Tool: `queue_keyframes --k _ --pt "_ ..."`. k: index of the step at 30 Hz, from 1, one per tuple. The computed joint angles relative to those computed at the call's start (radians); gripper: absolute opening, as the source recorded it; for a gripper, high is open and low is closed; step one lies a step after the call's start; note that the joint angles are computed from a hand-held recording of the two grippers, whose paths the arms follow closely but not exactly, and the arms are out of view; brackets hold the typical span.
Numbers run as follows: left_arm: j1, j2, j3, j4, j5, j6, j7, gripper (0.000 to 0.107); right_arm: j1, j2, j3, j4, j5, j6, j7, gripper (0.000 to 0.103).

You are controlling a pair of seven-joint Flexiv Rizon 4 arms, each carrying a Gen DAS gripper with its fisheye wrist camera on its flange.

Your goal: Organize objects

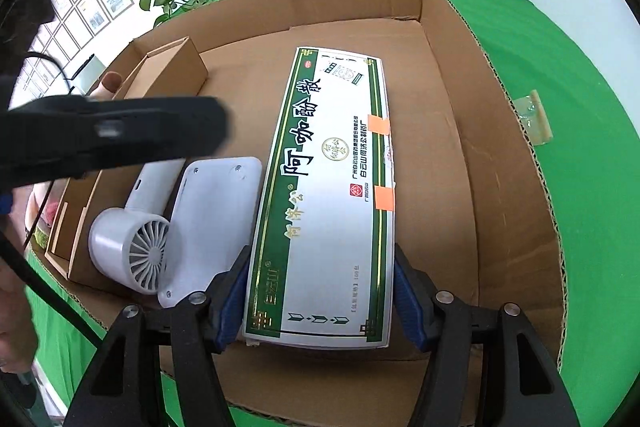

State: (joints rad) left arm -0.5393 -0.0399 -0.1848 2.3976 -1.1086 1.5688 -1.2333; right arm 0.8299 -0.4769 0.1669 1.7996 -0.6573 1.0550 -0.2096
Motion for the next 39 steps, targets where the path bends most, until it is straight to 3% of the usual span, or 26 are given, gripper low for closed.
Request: queue_keyframes --k 2,3,4,6,9,13,16,19,23,26,32,39 --pt "0.011 0.042 -0.014 0.04 0.037 0.028 -0.032 0.051 -0.003 -0.003 0.015 -0.013 0.023 -0.031 -0.024 0.065" --pt "0.057 0.069 -0.061 0.071 0.078 0.051 -0.071 0.051 -0.005 -0.005 0.023 -0.022 0.036 -0.047 -0.041 0.065" --pt "0.121 0.09 -0.1 0.091 0.171 0.06 -0.141 0.051 -0.004 -0.005 0.025 -0.024 0.04 -0.05 -0.049 0.066" --pt "0.261 0.144 -0.12 0.122 0.492 0.05 -0.366 0.051 0.002 0.003 0.022 -0.018 0.035 -0.045 -0.048 0.068" --pt "0.47 0.29 -0.181 0.137 0.931 -0.029 -0.711 0.051 0.003 0.019 0.002 0.024 0.0 0.058 -0.023 0.076" --pt "0.677 0.564 -0.308 0.187 1.161 -0.158 -0.934 0.055 0.034 0.061 -0.038 0.076 -0.104 0.1 0.067 0.076" --pt "0.729 0.749 -0.351 0.226 1.241 -0.27 -1.03 0.066 0.058 0.078 -0.064 0.096 -0.225 0.129 0.158 0.078" --pt "0.798 0.826 -0.43 0.246 1.314 -0.318 -1.146 0.07 0.101 0.085 -0.117 0.103 -0.438 0.135 0.344 0.088" --pt "0.84 0.812 -0.492 0.266 1.373 -0.333 -1.254 0.07 0.145 0.059 -0.139 0.064 -0.636 0.023 0.533 0.102" --pt "0.886 0.793 -0.562 0.258 1.427 -0.344 -1.327 0.071 0.184 0.033 -0.116 0.031 -0.676 -0.155 0.517 0.102" --pt "0.935 0.817 -0.617 0.261 1.518 -0.301 -1.489 0.081 0.159 0.014 -0.068 0.019 -0.77 -0.24 0.604 0.103" --pt "0.894 0.773 -0.573 0.238 1.605 -0.308 -1.538 0.086 0.122 0.005 -0.018 0.023 -0.835 -0.282 0.645 0.103"
